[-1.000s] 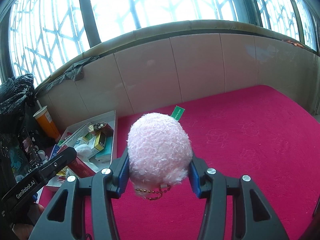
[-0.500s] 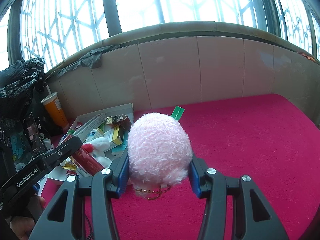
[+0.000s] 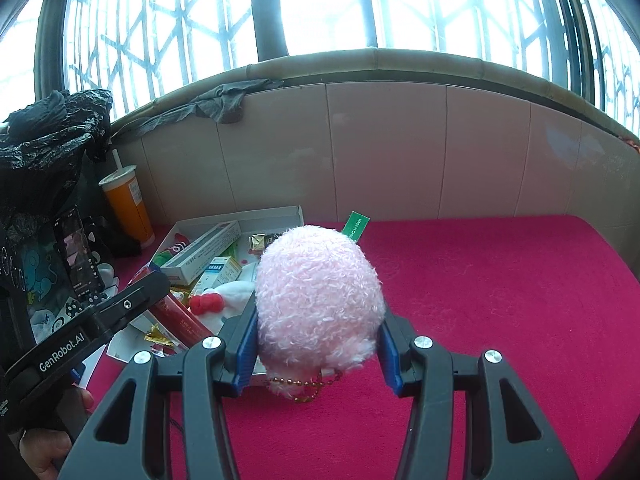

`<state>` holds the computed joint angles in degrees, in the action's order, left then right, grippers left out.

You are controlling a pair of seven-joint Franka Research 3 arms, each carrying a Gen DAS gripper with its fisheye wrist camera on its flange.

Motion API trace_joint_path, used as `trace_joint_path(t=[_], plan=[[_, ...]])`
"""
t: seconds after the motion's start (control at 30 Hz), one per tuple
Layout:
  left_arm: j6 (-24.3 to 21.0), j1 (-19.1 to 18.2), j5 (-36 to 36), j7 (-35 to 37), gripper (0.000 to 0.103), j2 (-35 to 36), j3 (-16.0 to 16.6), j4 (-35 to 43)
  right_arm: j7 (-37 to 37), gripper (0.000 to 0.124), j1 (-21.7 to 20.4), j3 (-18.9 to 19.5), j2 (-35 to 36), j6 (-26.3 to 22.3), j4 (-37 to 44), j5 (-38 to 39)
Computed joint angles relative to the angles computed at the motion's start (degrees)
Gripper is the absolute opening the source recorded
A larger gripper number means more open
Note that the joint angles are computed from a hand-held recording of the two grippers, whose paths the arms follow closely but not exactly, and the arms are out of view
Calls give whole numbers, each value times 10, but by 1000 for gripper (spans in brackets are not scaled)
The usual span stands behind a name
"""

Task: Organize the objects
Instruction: 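Carry the cigarette pack and pink plush ball over the white tray, then lower both items into the tray and open both grippers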

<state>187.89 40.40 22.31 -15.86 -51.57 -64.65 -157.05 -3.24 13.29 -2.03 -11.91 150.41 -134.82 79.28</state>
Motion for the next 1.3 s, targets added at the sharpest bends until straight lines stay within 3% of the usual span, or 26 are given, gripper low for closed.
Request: trace_joint_path(t=[0.3,0.47,0.6,0.9,0.93,0.97,1.03,1.13,1.3], plan=[[17,-1,-3,46,55,-6,79,-46,37,51,17,19,29,-8,37,-34],[42,22,-4,110,55,51,115,-36,79,51,28,36,62,-5,75,-73],[45,52,-13,159,55,95,108,-10,106,51,39,51,89,-9,106,-103],[93,138,-83,208,57,133,43,1,198,53,62,92,182,48,192,-171],[99,145,-94,211,65,136,36,0,213,53,63,95,193,51,201,-183],[102,150,-105,213,80,135,30,-2,226,54,63,98,203,53,209,-193],[94,149,-124,217,90,128,25,-7,242,60,61,105,214,58,216,-206],[80,142,-136,217,91,110,25,-15,219,76,51,116,211,64,210,-178],[67,120,-140,193,91,85,33,-28,171,78,43,115,189,56,190,-131]])
